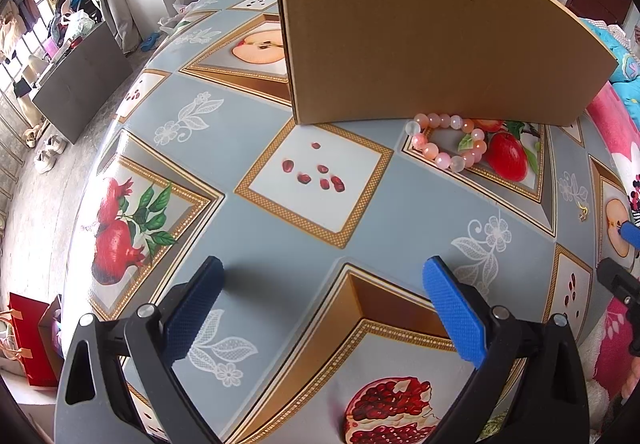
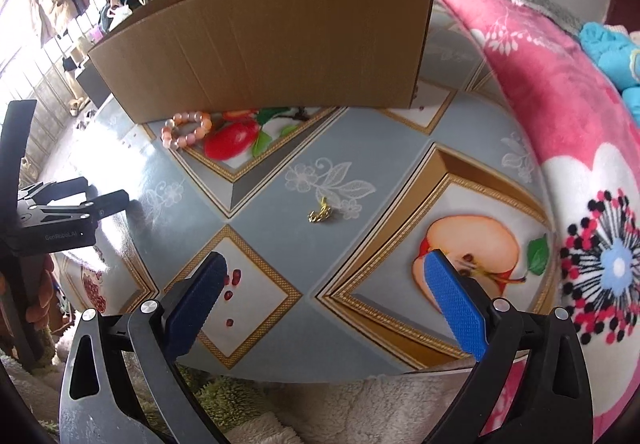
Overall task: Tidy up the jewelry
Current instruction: 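Close the right tool on the small gold charm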
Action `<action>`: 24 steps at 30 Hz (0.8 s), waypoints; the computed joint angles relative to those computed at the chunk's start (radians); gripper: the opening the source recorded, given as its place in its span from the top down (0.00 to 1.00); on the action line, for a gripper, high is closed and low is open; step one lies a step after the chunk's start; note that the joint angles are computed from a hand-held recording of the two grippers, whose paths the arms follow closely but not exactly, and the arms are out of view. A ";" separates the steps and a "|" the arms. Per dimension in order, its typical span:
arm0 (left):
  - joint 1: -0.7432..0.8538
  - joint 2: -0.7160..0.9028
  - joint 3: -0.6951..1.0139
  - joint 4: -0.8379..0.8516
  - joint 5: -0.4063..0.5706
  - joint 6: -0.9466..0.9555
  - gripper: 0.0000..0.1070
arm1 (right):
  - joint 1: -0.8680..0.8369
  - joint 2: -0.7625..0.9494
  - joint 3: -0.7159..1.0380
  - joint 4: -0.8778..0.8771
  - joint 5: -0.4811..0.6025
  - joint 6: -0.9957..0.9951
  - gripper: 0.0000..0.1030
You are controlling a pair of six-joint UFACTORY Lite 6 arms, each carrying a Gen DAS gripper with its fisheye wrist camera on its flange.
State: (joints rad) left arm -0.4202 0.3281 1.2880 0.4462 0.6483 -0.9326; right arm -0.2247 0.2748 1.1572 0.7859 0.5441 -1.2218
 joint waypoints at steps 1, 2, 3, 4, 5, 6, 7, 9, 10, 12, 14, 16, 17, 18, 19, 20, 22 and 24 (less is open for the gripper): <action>-0.003 -0.004 -0.007 0.011 -0.005 -0.011 0.09 | -0.006 -0.013 -0.011 0.026 0.003 -0.035 0.08; -0.006 -0.010 -0.017 0.026 -0.012 -0.027 0.09 | -0.013 -0.022 -0.018 0.052 0.012 -0.071 0.08; -0.010 -0.016 -0.027 0.041 -0.019 -0.043 0.09 | -0.017 -0.027 -0.023 0.074 0.021 -0.105 0.08; -0.015 -0.022 -0.038 0.055 -0.025 -0.059 0.09 | -0.011 -0.026 -0.023 0.088 0.018 -0.123 0.09; -0.019 -0.029 -0.050 0.069 -0.030 -0.074 0.09 | -0.009 -0.035 -0.036 0.107 0.012 -0.151 0.10; -0.022 -0.033 -0.056 0.078 -0.033 -0.084 0.09 | -0.004 -0.040 -0.046 0.115 0.002 -0.167 0.17; -0.022 -0.036 -0.060 0.081 -0.036 -0.085 0.09 | 0.004 -0.048 -0.057 0.117 -0.008 -0.169 0.22; -0.019 -0.038 -0.065 0.080 -0.041 -0.080 0.09 | 0.014 -0.038 -0.053 0.114 -0.024 -0.162 0.29; -0.018 -0.042 -0.071 0.081 -0.047 -0.074 0.09 | 0.015 -0.020 -0.039 0.113 -0.024 -0.159 0.37; -0.018 -0.054 -0.089 0.094 -0.065 -0.073 0.09 | 0.015 0.006 -0.017 0.108 -0.030 -0.148 0.44; -0.020 -0.058 -0.097 0.103 -0.073 -0.078 0.09 | 0.014 0.026 0.002 0.122 -0.030 -0.159 0.51; -0.023 -0.060 -0.102 0.119 -0.080 -0.093 0.09 | 0.019 0.045 0.024 0.137 -0.030 -0.171 0.57; -0.024 -0.064 -0.109 0.129 -0.085 -0.103 0.09 | 0.024 0.053 0.034 0.145 -0.034 -0.178 0.58; -0.026 -0.069 -0.116 0.141 -0.091 -0.115 0.09 | 0.030 0.064 0.047 0.143 -0.036 -0.175 0.62; -0.028 -0.075 -0.125 0.156 -0.098 -0.128 0.09 | 0.036 0.075 0.059 0.139 -0.036 -0.170 0.65; -0.030 -0.087 -0.139 0.178 -0.112 -0.149 0.09 | 0.040 0.085 0.070 0.134 -0.035 -0.163 0.67; -0.032 -0.124 -0.176 0.229 -0.157 -0.193 0.09 | 0.048 0.104 0.086 0.121 -0.041 -0.150 0.73; -0.038 -0.159 -0.202 0.280 -0.193 -0.234 0.12 | 0.048 0.116 0.091 0.113 -0.046 -0.140 0.78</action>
State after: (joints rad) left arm -0.4580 0.1690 1.0862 0.7258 0.4557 -1.1669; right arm -0.1766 0.3903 1.2484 0.8987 0.4982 -1.3616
